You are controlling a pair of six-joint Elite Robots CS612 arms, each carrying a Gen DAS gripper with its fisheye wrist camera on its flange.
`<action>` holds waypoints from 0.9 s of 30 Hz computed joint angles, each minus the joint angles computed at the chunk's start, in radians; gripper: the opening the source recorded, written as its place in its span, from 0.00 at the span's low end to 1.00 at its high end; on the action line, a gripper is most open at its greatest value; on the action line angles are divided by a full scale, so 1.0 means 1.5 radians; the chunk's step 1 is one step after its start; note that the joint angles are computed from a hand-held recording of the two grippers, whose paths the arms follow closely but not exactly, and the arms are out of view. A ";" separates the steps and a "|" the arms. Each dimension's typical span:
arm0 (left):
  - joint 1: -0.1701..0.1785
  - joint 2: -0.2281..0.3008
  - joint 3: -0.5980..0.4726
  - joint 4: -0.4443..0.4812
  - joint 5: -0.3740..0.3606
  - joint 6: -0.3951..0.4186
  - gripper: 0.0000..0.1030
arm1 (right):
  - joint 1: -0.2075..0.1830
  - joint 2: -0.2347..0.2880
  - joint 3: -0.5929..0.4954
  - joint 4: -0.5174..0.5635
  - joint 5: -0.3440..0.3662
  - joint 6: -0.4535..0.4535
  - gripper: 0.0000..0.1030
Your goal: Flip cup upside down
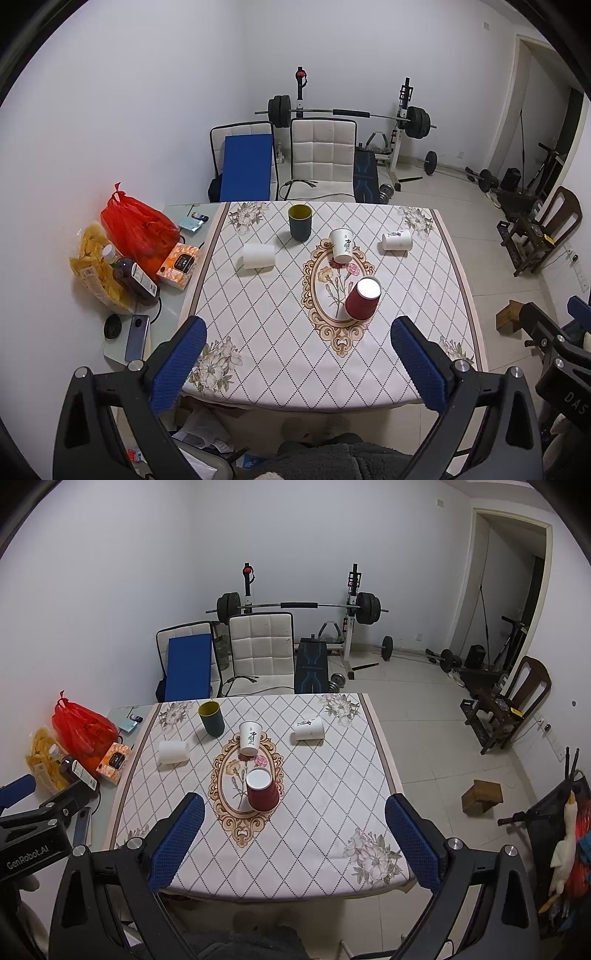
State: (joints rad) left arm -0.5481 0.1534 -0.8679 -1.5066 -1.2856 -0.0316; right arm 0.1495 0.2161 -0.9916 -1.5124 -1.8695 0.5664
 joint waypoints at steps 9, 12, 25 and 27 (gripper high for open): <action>-0.001 0.002 -0.004 0.001 0.000 0.003 0.99 | -0.001 0.004 -0.008 0.003 0.007 0.000 0.97; -0.001 0.002 -0.004 0.002 -0.001 0.002 0.99 | -0.001 0.006 -0.010 0.003 0.010 0.001 0.97; -0.002 0.006 -0.014 0.011 0.000 -0.002 0.99 | 0.000 0.009 -0.012 0.001 0.011 -0.004 0.97; -0.002 0.008 -0.017 0.015 0.000 -0.004 0.99 | 0.001 0.011 -0.014 0.001 0.013 -0.005 0.97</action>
State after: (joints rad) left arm -0.5514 0.1647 -0.8940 -1.4835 -1.2851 -0.0381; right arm 0.1511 0.2322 -1.0121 -1.5111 -1.8503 0.5590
